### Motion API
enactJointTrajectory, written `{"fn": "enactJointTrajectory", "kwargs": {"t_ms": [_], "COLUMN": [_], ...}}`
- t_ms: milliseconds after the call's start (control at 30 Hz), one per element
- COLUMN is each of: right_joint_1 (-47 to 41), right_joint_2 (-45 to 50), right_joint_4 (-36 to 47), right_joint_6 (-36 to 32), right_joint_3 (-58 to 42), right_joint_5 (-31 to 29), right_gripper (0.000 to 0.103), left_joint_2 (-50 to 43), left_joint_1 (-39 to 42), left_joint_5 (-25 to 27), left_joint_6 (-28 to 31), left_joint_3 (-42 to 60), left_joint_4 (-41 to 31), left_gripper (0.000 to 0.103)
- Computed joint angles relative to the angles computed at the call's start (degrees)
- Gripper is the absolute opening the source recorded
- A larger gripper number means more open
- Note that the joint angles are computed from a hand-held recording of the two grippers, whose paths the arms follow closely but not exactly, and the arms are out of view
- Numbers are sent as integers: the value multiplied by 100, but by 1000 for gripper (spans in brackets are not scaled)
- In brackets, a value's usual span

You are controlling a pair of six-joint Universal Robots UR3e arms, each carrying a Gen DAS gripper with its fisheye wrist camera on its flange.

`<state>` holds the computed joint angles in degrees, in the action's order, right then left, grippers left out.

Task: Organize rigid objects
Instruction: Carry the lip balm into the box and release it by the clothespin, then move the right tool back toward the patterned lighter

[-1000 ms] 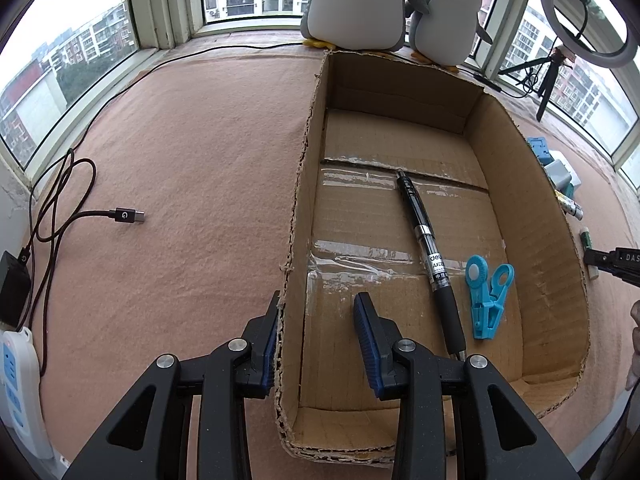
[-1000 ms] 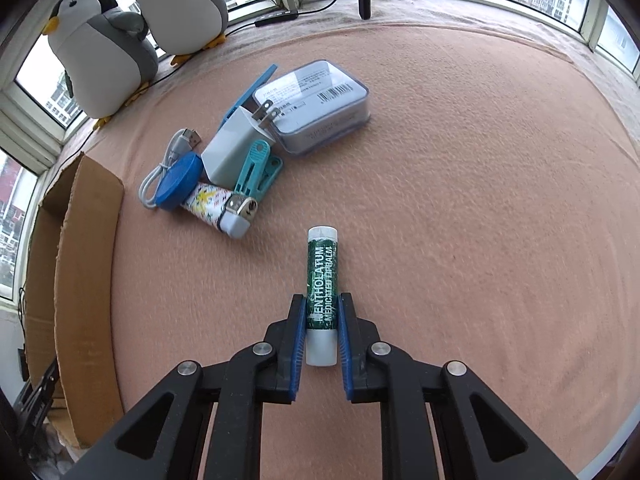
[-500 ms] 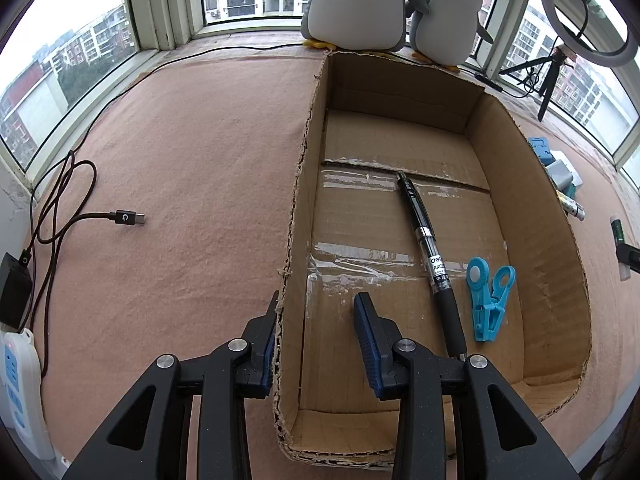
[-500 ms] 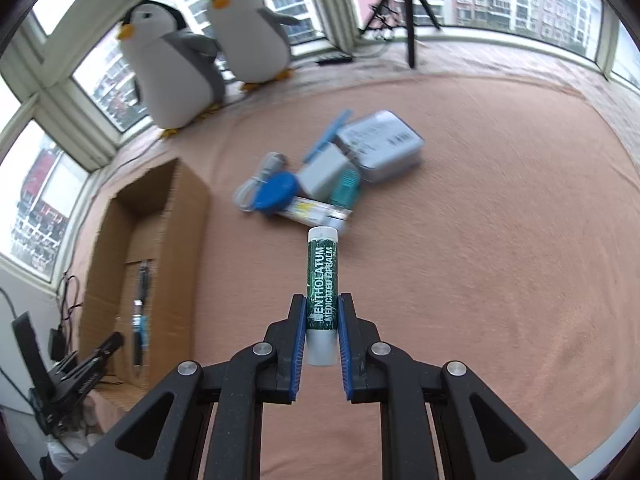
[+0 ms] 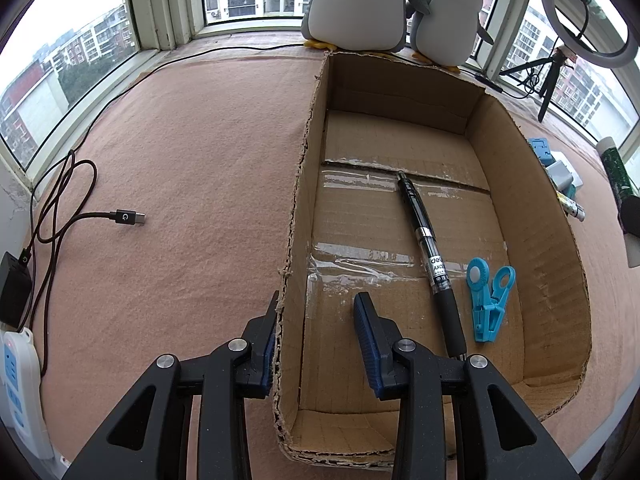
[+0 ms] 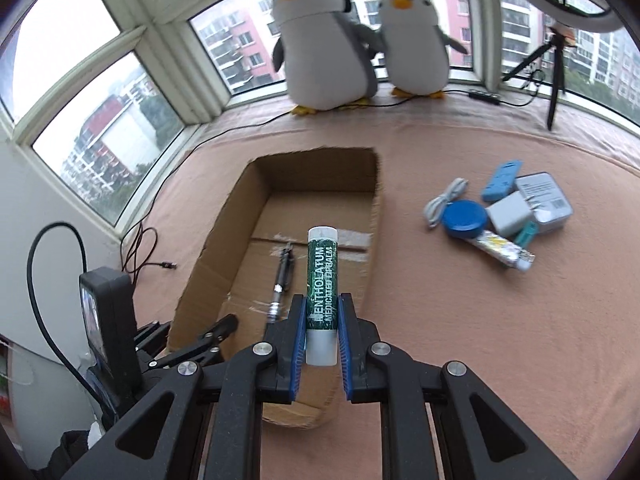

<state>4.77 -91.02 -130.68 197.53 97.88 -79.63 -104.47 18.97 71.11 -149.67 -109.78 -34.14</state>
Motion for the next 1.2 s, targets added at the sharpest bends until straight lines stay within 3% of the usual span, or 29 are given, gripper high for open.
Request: {"fn": "enactJointTrajectory", "kwargs": {"t_ms": [233,533,567,600,667,867,1200], "right_joint_1": [461,569,569,574,600,702,437], "right_joint_2": [703,855,860,871,849,831,549], "right_joint_4": [-106,-126,-124,-106,-165,-220,-427], "right_joint_6": [99,16,2,-9,14,3,-64], "right_joint_3": [-398,-412,-418,-435,-409,-417,-83], "right_joint_5": [-98,-97,-77,-57,-90,-207,105], "right_gripper": [14,14,18,34,56,57,57], "left_joint_2": [-13,-10,-10,-15,-11,-17,-29], "left_joint_1": [19,23,23,19,23,23,10], "left_joint_5": [-24,-27,-27,-25,-27,-25,-20], "left_joint_6": [-10,-9,-9,-14,-9,-15,-43], "left_joint_3": [46,39,39,46,37,46,33], "left_joint_4": [-37,-29,-29,-28,-25,-13,25], "left_gripper": [37,37,37,37,37,37,37]}}
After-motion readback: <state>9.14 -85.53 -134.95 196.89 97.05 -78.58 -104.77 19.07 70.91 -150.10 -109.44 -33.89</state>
